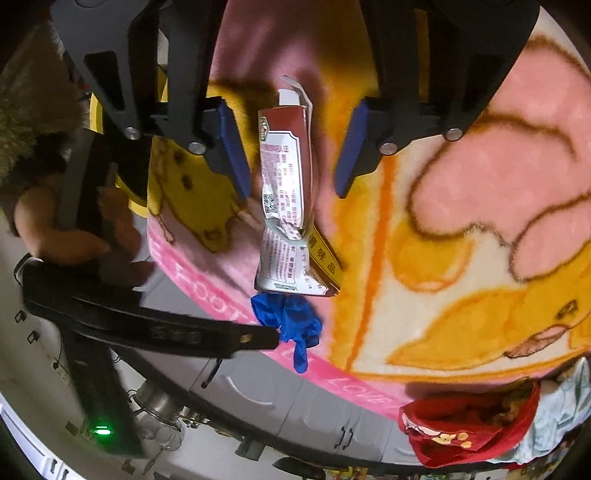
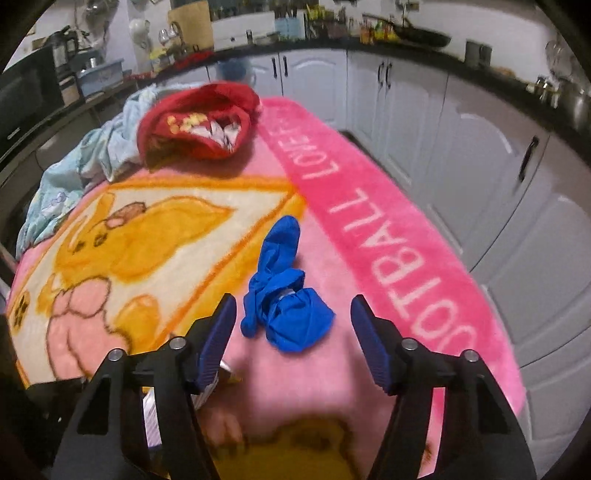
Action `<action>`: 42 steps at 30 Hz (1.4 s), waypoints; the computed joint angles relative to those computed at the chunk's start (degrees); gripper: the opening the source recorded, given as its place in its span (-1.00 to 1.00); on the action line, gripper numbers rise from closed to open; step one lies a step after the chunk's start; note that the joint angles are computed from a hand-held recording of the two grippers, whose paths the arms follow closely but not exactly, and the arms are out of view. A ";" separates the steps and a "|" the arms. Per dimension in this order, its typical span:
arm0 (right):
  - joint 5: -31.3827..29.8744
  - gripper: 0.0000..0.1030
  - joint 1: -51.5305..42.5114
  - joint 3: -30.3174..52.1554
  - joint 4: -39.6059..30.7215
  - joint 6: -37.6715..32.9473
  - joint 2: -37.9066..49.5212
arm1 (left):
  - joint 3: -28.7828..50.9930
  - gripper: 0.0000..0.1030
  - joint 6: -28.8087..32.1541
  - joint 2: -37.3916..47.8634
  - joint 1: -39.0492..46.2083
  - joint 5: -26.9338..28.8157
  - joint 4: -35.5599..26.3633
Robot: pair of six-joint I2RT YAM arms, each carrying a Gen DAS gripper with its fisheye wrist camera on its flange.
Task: Collect trash
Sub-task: 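Grasp the white-and-red snack packet with the left gripper while the right grasps the blue glove, then carry the snack packet and blue glove over the yellow bin with both tools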
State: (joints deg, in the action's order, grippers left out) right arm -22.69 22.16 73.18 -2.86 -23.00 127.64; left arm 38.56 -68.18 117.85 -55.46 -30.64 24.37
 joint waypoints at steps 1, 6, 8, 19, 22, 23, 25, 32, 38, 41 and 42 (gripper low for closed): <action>0.44 0.05 0.38 0.98 -0.31 0.28 0.96 | -0.20 -0.41 -0.20 0.11 0.26 0.27 0.35; 2.04 -0.17 1.89 7.15 -4.25 1.07 6.15 | -1.78 -0.56 -0.63 0.09 0.74 1.11 2.86; 2.16 -0.37 2.19 9.00 -5.53 1.44 7.73 | -2.02 -0.57 -0.37 -0.05 0.70 1.25 3.14; 0.62 -0.67 -1.64 2.57 -2.17 1.34 4.99 | -5.02 -0.62 -1.17 -1.37 -0.16 -0.05 5.26; -0.07 -0.67 -3.01 -0.68 -0.82 0.62 3.26 | -5.13 -0.62 -2.44 -2.09 -1.46 -1.72 3.48; -0.13 -0.67 -3.48 -1.95 -0.19 0.23 2.57 | -4.84 -0.62 -2.84 -2.45 -1.87 -2.25 2.40; -0.56 -0.68 -4.72 -5.16 1.10 -0.89 0.73 | -4.02 -0.62 -3.64 -3.30 -3.06 -3.91 -0.57; -3.89 -0.68 -9.45 -15.21 4.11 -3.93 -6.87 | -2.61 -0.62 -4.26 -6.80 -5.54 -8.57 -7.54; -9.32 -0.68 -14.47 -23.03 4.60 -6.16 -15.63 | -0.59 -0.62 -3.18 -9.59 -7.43 -12.21 -11.84; -12.17 -0.68 -17.87 -25.69 3.26 -7.63 -19.37 | 0.96 -0.62 -2.32 -10.57 -8.26 -13.83 -13.87; -12.74 -0.68 -18.71 -26.18 2.99 -8.30 -20.09 | 1.65 -0.62 -1.78 -10.81 -8.44 -14.31 -14.37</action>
State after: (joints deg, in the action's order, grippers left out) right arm -35.42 3.45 46.99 0.13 -31.30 107.55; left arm 40.21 -69.97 107.04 -63.90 -44.95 10.00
